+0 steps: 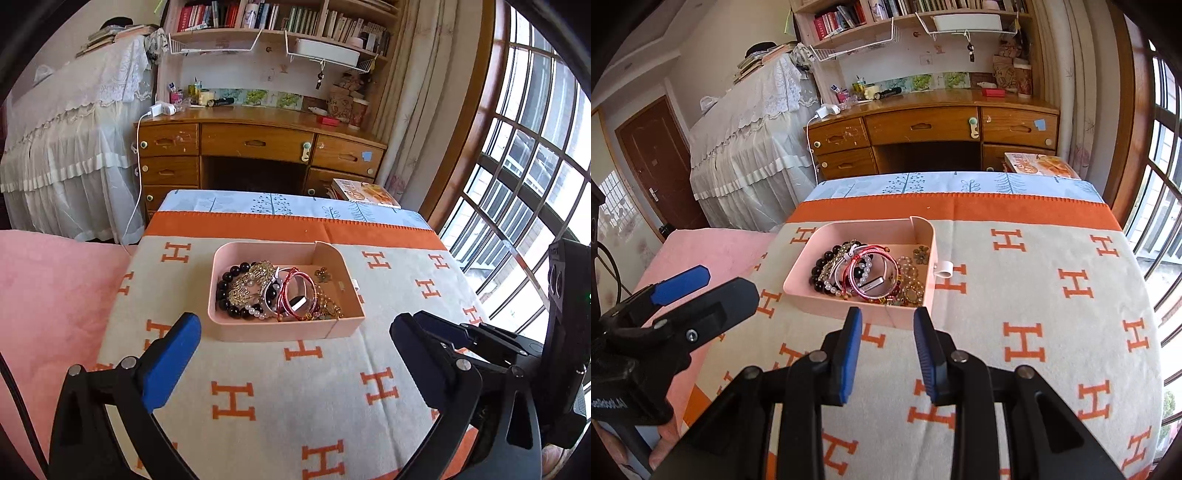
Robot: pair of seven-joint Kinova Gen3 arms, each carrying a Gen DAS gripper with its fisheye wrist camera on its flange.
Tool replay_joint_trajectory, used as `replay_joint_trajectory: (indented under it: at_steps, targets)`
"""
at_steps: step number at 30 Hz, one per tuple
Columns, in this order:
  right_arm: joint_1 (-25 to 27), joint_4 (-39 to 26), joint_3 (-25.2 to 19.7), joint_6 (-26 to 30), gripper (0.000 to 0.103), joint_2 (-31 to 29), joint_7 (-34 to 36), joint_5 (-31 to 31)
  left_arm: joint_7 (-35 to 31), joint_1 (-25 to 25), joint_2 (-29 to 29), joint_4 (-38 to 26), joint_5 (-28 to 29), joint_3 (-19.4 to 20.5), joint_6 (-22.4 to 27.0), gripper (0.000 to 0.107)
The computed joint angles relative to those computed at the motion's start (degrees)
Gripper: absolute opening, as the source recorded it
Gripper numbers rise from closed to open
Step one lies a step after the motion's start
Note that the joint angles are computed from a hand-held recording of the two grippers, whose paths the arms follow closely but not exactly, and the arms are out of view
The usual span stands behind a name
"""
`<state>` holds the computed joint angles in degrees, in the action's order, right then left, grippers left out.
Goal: Organize jewelry
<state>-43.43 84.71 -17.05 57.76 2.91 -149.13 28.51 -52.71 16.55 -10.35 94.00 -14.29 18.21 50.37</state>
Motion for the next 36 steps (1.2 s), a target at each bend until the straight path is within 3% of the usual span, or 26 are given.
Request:
replay_joint_trajectory:
  at_steps: [5, 7, 11, 14, 20, 27, 36]
  targets:
    - [-2.3, 4.0, -3.8, 3.7, 0.033, -4.5, -7.2, 5.2, 9.7, -1.7, -5.3, 3.1, -8.7, 8.9, 2.9, 0.102]
    - [-2.4, 5.4, -5.7, 5.4, 0.043, -6.4, -10.2, 5.6, 13.3, -3.0, -7.1, 3.7, -10.3, 12.4, 5.0, 0.102]
    - [-2.6, 7.2, -11.3, 10.3, 0.05, -9.5, -17.4, 9.4, 19.5, -7.0, -9.8, 3.4, -13.1, 21.3, 11.8, 0.102]
    - [-2.9, 7.7, -16.1, 14.7, 0.063, -11.0, -22.1, 12.8, 21.5, -9.3, -11.6, 2.7, -12.4, 25.5, 15.8, 0.102]
    - [-5.5, 7.5, -22.4, 23.2, 0.067, -10.6, -28.3, 19.1, 21.4, -14.1, -16.0, 2.4, -7.7, 28.8, 17.3, 0.102]
    - [-7.9, 9.4, -22.5, 24.0, 0.068, -11.1, -31.8, 19.4, 18.4, -22.7, -20.8, 0.4, -4.7, 34.1, 19.3, 0.102]
    - [-8.9, 10.7, -24.2, 26.3, 0.068, -10.8, -35.4, 21.6, 12.6, -27.8, -24.7, -0.3, 1.8, 33.7, 18.9, 0.102]
